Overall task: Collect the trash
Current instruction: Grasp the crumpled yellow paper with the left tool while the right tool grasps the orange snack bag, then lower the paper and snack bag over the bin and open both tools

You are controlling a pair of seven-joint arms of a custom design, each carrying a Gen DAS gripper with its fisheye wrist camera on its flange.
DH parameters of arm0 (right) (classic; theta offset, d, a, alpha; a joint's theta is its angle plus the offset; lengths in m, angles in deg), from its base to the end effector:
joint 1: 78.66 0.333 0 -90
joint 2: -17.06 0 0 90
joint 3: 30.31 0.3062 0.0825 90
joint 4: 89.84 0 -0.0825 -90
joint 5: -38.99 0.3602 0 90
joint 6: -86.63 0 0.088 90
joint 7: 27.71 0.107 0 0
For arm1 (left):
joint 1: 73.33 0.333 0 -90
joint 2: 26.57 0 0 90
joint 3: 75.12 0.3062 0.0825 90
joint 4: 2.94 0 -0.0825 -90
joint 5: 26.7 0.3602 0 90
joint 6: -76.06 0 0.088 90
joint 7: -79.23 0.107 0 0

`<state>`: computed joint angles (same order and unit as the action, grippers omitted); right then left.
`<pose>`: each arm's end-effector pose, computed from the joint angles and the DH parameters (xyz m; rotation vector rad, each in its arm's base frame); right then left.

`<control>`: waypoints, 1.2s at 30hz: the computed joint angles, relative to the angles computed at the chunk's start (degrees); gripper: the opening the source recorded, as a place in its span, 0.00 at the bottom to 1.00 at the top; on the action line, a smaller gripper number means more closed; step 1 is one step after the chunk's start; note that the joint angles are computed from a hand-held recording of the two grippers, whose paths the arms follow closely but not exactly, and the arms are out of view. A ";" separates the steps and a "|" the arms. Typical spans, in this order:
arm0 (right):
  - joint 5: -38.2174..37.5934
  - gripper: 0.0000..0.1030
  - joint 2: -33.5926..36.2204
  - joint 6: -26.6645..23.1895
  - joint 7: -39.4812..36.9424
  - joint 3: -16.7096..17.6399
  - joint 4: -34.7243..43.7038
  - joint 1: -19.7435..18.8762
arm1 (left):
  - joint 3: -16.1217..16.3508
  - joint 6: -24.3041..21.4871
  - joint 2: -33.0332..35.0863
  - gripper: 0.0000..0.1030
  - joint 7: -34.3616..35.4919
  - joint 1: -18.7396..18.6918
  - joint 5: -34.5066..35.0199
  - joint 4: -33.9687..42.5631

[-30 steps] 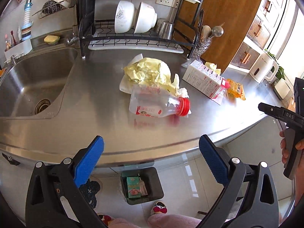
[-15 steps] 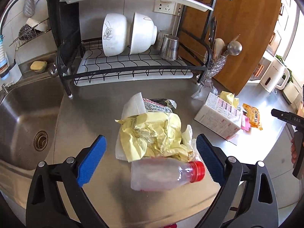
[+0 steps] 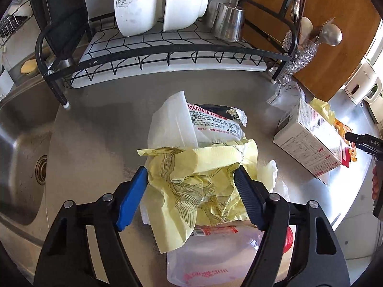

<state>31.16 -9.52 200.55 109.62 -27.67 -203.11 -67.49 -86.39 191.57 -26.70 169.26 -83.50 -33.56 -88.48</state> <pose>0.4076 0.0970 0.6925 -1.3066 2.3604 -0.3721 0.5224 -0.2128 0.7024 -1.6331 2.3403 -0.7316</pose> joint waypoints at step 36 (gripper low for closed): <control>-7.83 0.09 -1.71 -0.08 -2.77 9.51 17.02 4.52 | 0.72 2.47 -15.35 0.20 5.08 1.08 -3.97 1.76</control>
